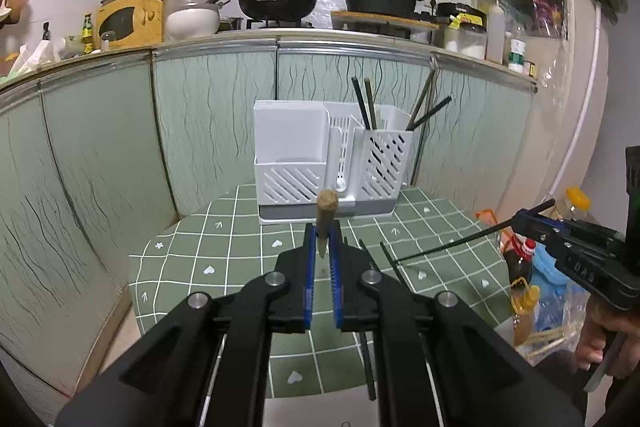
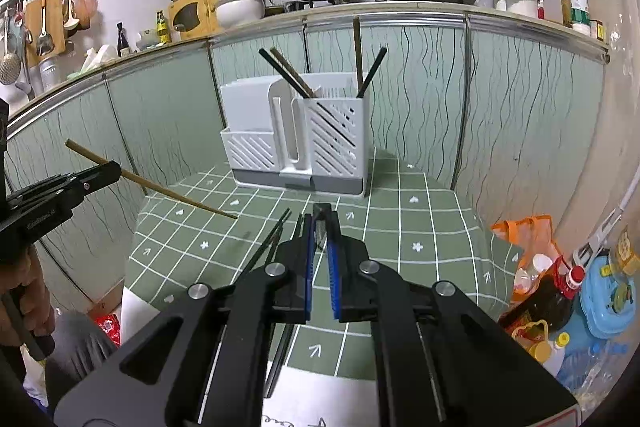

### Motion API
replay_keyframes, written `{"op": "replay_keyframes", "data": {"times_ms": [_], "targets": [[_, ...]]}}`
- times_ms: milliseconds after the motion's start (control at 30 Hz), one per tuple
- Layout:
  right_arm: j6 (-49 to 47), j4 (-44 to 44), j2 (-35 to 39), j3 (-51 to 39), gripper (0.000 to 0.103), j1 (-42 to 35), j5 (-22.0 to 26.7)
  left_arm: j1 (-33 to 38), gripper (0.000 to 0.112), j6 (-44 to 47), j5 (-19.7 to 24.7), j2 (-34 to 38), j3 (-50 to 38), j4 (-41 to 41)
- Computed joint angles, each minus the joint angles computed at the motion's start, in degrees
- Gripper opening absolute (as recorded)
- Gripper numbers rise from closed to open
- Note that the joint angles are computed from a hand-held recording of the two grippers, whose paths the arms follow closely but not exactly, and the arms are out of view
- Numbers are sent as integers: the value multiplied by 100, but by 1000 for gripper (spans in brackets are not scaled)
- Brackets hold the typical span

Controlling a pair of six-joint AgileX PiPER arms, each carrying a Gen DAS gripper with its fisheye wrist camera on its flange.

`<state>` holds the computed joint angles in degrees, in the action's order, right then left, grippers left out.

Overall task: Organize utensils
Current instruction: 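Lift both held chopsticks upright and carry them to the white holder, then lower both chopsticks into the white holder and open both grippers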

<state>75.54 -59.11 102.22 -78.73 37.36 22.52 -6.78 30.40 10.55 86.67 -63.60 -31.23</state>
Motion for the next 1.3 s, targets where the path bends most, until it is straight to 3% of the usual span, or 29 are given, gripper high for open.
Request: {"op": "replay_keyframes", "data": {"times_ms": [133,267,500,800,1133,1300], "targets": [[-275,225,48,-179,6,-25,75,7,6,91,-96,-84,56,-222],[-355,255,10,-235,6,-44,101,126,6,784,50,-76,-27,-1037],[-839,588,-60,-455,6,-95,238,374,6,1620,602,83,-402,-1757],[-1723,1253,-169,-822,6,-181,409,636,6,1610,1539,409,-1288,-1529],[-2858,2211,-118,-1370,6,-383,590,567,6,729,2149,804,-2491,-542],[-3675,2968,151,-2183,6,-526,939,448,6,224,2559,1115,-3338,-130]]}}
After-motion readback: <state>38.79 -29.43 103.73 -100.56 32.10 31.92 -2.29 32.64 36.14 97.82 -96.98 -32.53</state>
